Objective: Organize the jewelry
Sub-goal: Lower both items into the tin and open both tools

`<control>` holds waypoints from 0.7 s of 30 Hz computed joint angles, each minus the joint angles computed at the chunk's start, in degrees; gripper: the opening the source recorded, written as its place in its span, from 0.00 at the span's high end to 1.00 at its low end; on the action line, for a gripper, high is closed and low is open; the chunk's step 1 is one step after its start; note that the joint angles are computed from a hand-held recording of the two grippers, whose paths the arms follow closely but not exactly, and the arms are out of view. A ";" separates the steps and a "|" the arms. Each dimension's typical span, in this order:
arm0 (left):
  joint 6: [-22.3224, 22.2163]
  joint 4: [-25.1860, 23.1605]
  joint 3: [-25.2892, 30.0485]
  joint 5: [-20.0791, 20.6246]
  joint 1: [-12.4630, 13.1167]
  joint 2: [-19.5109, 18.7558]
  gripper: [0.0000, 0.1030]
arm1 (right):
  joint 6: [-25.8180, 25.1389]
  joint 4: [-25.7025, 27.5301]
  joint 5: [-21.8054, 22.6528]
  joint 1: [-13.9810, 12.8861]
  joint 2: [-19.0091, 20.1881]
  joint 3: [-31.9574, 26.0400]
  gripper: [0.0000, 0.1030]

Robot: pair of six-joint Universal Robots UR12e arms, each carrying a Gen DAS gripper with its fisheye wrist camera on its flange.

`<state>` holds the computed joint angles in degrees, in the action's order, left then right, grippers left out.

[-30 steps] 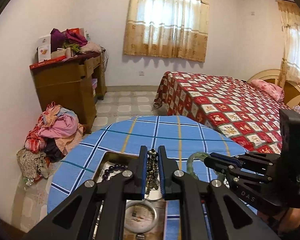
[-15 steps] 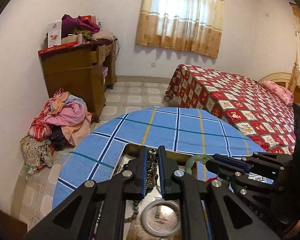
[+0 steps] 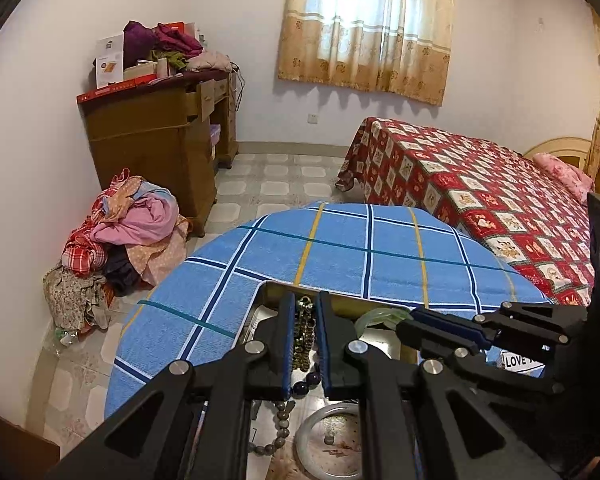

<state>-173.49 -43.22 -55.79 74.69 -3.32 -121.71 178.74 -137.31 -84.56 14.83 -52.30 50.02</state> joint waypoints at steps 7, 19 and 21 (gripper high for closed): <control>0.28 -1.21 0.50 0.74 -0.11 -0.62 0.91 | -0.06 1.00 -0.58 0.09 0.40 -0.10 0.90; 0.91 -2.35 0.59 2.02 -0.38 -1.10 0.91 | 0.13 2.35 -0.67 0.11 1.01 -0.93 0.90; 1.00 -2.52 0.51 2.20 -0.41 -1.12 0.91 | 0.12 2.46 -0.70 0.11 1.09 -0.97 0.90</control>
